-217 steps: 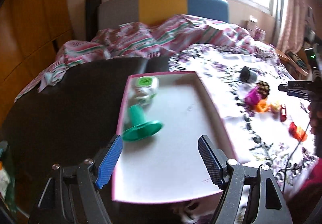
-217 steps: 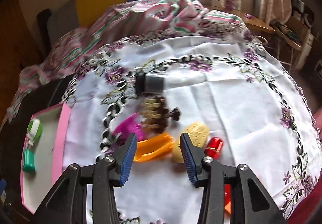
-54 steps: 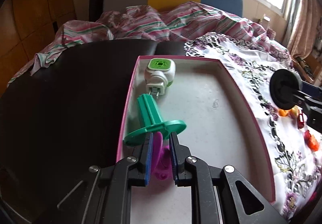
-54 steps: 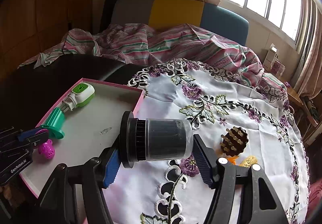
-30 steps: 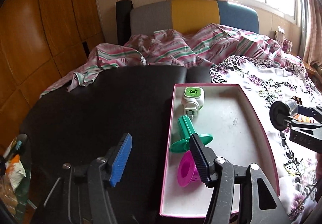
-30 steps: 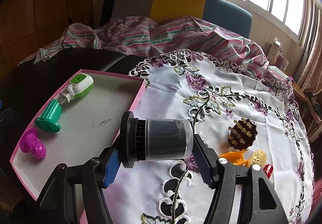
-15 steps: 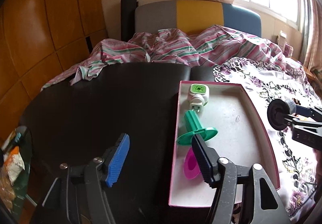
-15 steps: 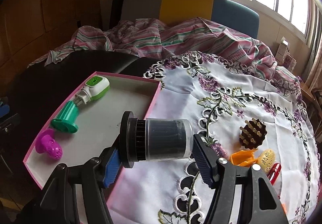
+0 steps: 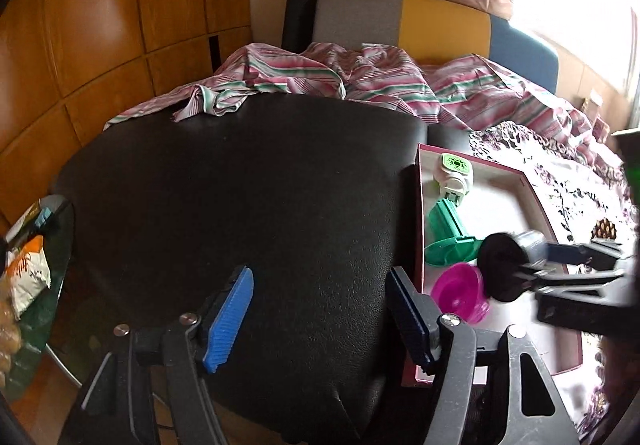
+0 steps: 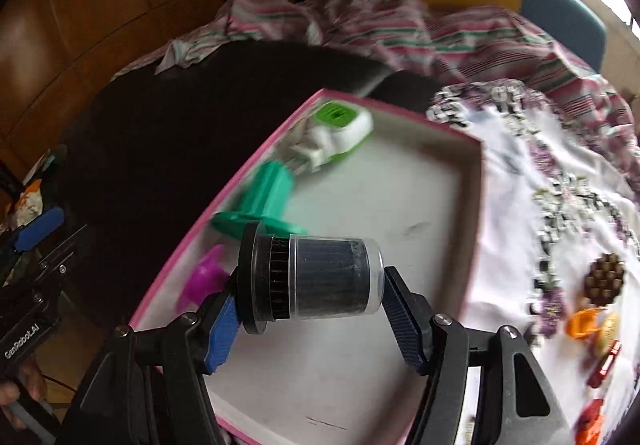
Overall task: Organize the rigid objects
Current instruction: 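Carry the black canister into the tray and release it with the right gripper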
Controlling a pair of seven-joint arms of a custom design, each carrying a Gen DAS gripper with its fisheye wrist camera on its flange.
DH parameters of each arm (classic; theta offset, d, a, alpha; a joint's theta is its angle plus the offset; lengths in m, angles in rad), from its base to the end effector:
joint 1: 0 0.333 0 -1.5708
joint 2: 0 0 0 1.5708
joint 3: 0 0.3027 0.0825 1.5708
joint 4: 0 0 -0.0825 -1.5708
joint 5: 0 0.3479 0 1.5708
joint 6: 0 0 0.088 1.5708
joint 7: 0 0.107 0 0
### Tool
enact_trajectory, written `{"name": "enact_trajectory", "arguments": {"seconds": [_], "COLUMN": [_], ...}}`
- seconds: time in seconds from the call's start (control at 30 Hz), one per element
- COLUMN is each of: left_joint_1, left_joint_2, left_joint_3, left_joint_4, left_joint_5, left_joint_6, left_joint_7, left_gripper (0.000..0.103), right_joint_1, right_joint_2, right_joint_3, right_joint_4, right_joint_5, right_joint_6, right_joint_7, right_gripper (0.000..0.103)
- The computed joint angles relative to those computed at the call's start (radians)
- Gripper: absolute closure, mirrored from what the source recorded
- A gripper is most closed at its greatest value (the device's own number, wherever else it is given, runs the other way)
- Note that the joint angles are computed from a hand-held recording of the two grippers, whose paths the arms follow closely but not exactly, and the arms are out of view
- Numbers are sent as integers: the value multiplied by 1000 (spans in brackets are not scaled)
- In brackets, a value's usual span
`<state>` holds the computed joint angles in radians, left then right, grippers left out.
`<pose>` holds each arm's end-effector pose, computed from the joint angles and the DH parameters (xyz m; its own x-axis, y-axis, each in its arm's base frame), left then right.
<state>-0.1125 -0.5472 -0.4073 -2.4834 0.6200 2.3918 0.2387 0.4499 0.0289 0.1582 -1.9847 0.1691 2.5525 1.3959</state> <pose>0.3437 -0.2095 0.5136 0.4194 -0.9076 0.0187 -0.6284 -0.3051 -0.7156 0.4706 0.3237 0.5120 0.6318 -0.7722 -0.0668 -0.6818 -0.5128 -0.5217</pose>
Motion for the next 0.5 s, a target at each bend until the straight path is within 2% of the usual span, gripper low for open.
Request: {"name": "enact_trajectory", "arguments": {"seconds": [0.1, 0.17, 0.5], "left_joint_1": [-3, -3, -9], "left_joint_2": [-3, -4, 12], "left_joint_3": [6, 3, -10], "left_joint_4": [-7, -7, 15], "left_joint_5": [-3, 0, 11], "left_joint_6": [14, 18, 18], "left_joint_7": [3, 7, 21], "left_gripper": [31, 26, 25], "right_joint_1": [10, 15, 14], "right_joint_2": [25, 25, -25], "right_joint_3": [13, 17, 9], "right_joint_4": [12, 2, -62], "right_joint_5": [22, 36, 105], "right_joint_6": [-7, 3, 56], "right_joint_7": [-17, -33, -61], "right_gripper": [37, 36, 36]}}
